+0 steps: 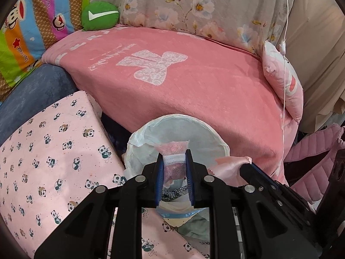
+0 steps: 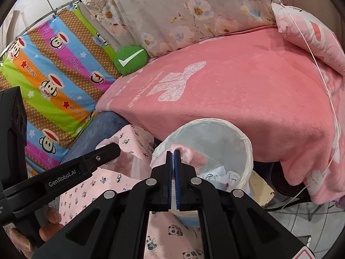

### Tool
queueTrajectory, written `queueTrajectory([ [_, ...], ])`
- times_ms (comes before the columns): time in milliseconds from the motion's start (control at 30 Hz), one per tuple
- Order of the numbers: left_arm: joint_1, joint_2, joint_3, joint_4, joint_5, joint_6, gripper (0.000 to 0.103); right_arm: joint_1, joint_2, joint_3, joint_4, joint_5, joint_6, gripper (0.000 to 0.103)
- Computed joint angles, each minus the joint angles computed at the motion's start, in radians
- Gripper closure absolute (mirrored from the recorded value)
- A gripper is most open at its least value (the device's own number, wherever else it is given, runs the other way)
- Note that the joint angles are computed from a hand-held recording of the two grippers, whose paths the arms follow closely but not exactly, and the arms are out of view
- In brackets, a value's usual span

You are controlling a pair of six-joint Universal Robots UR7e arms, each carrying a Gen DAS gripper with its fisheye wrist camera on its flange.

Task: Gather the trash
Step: 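Carry the pink packet and pink cloth over the wastebasket and open both tools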

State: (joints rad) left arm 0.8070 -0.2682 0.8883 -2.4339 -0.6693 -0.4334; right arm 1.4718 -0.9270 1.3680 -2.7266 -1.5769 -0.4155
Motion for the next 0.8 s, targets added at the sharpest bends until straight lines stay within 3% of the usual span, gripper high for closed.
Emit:
queueTrajectory([
  [267,0.015,0.035,-0.062,0.042,-0.017,-0.011,0.081,-0.017,0.027,-0.043,0.022,-0.006,0.003,0.099],
  [433,0.016,0.042,-0.063,0.030,0.037,-0.010,0.047,-0.016,0.048,-0.074,0.040,-0.016,-0.015,0.099],
  [467,0.015,0.041,-0.060,0.031,0.056,-0.014,0.044,-0.015,0.050,-0.074,0.039,-0.017,-0.016,0.099],
  [800,0.024,0.009,-0.006,0.061,0.140,-0.075,0.042,0.008,0.082,-0.107,0.047,-0.024,-0.056,0.099],
])
